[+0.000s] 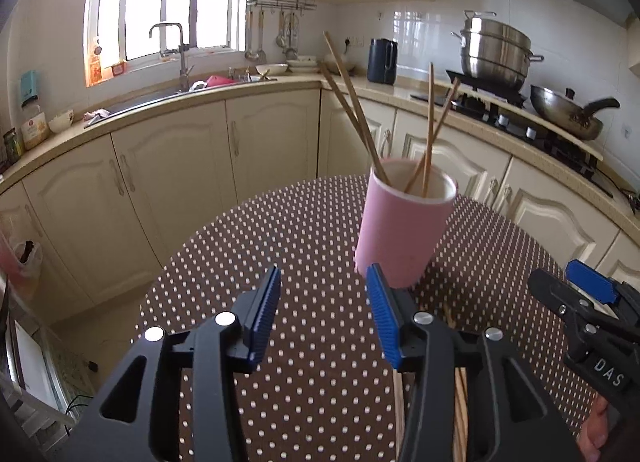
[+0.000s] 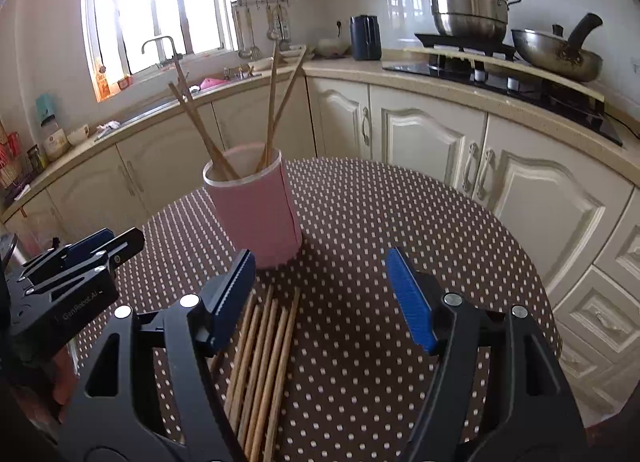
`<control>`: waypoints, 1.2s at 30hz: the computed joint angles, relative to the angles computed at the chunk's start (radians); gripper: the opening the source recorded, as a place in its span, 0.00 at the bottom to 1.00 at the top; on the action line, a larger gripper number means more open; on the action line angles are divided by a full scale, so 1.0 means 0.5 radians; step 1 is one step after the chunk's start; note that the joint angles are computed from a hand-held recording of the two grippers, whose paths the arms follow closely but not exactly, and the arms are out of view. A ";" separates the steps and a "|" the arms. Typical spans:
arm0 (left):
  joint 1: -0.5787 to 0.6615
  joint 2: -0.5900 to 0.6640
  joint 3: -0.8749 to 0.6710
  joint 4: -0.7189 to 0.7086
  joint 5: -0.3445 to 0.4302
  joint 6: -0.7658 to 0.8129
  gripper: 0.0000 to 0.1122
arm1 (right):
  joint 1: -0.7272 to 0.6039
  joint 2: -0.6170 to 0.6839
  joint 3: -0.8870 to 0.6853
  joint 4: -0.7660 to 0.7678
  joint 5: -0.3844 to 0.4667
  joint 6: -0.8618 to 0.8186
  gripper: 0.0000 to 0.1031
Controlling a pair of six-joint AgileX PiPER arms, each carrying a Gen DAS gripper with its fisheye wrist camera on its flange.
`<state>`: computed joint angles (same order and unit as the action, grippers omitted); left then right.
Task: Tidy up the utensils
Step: 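Move both open grippers back down to the remaining chopsticks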
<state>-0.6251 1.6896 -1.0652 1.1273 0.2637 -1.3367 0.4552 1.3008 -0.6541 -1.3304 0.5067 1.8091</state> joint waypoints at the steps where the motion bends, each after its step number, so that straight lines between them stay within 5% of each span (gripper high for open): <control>1: -0.002 -0.005 0.034 0.077 -0.011 -0.076 0.44 | 0.011 0.013 0.009 0.022 0.009 -0.011 0.67; 19: 0.004 0.009 0.287 0.151 -0.187 -0.152 0.53 | 0.065 0.275 0.081 0.174 -0.034 -0.030 0.70; 36: 0.008 0.066 0.299 -0.228 -0.227 0.214 0.57 | 0.102 0.444 -0.013 0.443 -0.055 -0.277 0.70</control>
<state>-0.6213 1.7225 -0.9159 1.0131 0.1504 -1.2296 0.5063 1.5230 -0.6605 -1.1090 0.4790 1.6706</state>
